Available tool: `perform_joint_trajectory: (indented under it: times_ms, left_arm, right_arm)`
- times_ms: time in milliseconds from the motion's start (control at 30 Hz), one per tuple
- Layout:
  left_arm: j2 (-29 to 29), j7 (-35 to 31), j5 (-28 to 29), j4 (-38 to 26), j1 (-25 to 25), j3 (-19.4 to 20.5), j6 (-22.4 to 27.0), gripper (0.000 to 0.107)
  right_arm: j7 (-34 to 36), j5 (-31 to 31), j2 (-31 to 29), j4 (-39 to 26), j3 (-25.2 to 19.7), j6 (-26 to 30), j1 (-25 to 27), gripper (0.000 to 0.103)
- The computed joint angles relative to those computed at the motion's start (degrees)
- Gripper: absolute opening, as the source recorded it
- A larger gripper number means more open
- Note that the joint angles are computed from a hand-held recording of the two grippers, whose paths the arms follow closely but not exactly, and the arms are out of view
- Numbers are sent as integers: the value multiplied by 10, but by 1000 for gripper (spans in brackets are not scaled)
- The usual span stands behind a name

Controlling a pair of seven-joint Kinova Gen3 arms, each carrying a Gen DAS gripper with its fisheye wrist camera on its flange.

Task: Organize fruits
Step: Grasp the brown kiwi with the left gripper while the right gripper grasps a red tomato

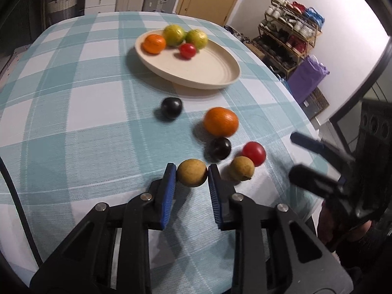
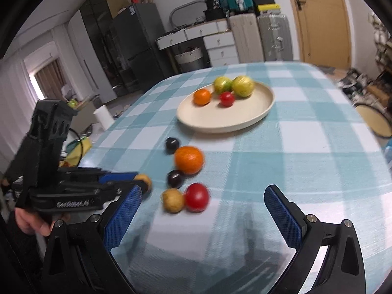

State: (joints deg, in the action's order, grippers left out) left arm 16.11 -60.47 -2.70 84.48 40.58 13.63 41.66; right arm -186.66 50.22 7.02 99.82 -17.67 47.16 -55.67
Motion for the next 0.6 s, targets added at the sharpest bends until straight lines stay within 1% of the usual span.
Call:
perform_joint_trajectory:
  times_ms: [67,133,267,333,400,433,467,533,600]
  left_arm:
    - [-9,2,3,11,-4,-2,-6,24]
    - [-16,0,7,19,-10,-1,-10,24]
    - [-25,-5,18,36,-21,4,-20,24]
    - [-27,-11,26,43,-26,6,-24,24]
    - [-27,-14,31,47,-30,7,-27,24]
    - [-27,-18,35,49,-33,9,-29,24]
    - [-27,-19,37,50,-34,9,-30,24]
    - [-27,-21,41,53,-36,9,-33,24]
    - [-26,-24,46,54,-39,9,-36,24]
  right_arm:
    - [4,-11,2,2,1,-20,6,102]
    - [7,-18,7,-1,2,-20,4,102]
    - [-19,-19,3,11,11,-45,9,102]
    - [-35,-21,-3,23,15,-69,17,102]
    - [-46,-23,-9,37,18,-104,30,93]
    - [-43,-28,-8,37,18,-109,33,85]
    - [-34,-39,-6,34,17,-110,37,80]
    - [-23,-54,-2,31,18,-115,42,78]
    - [-28,-50,-1,35,22,-125,40,72]
